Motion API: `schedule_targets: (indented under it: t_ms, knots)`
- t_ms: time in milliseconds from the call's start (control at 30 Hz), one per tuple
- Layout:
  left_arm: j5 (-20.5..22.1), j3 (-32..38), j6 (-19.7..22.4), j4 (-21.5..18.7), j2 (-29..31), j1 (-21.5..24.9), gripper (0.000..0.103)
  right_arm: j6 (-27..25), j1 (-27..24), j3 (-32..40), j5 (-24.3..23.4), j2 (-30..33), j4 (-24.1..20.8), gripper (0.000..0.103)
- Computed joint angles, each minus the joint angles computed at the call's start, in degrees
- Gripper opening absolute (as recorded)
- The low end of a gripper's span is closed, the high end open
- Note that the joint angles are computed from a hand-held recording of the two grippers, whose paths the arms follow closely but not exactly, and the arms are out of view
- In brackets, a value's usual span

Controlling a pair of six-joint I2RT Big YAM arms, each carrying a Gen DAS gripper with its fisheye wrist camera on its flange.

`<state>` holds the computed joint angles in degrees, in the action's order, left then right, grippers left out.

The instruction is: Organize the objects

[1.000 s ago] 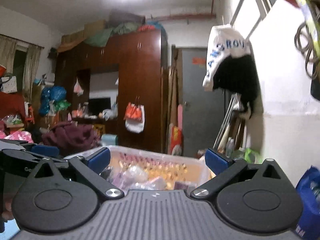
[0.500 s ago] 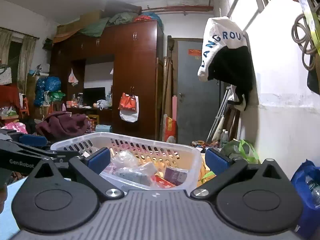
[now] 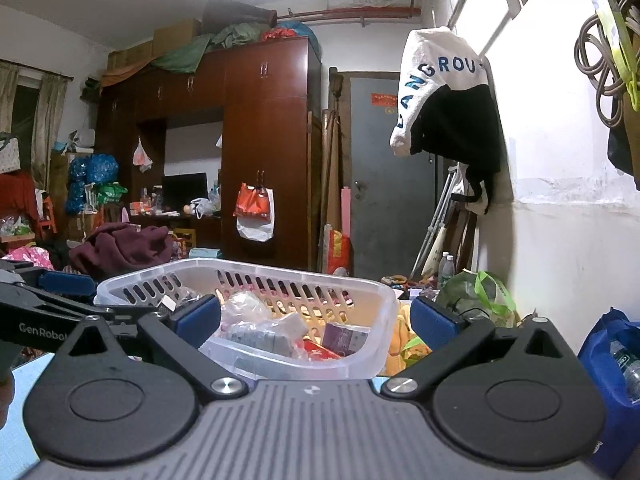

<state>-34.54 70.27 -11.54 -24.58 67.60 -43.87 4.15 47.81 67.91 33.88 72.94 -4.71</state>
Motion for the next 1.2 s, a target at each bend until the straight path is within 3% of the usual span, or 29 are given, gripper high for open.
schedule_targets:
  t_ms: [1200]
  knots:
    - [0.37,-0.87,-0.66,-0.58,-0.38,-0.09,0.103,2.02,0.55,-0.43,-0.64,-0.37,-2.21,0.103]
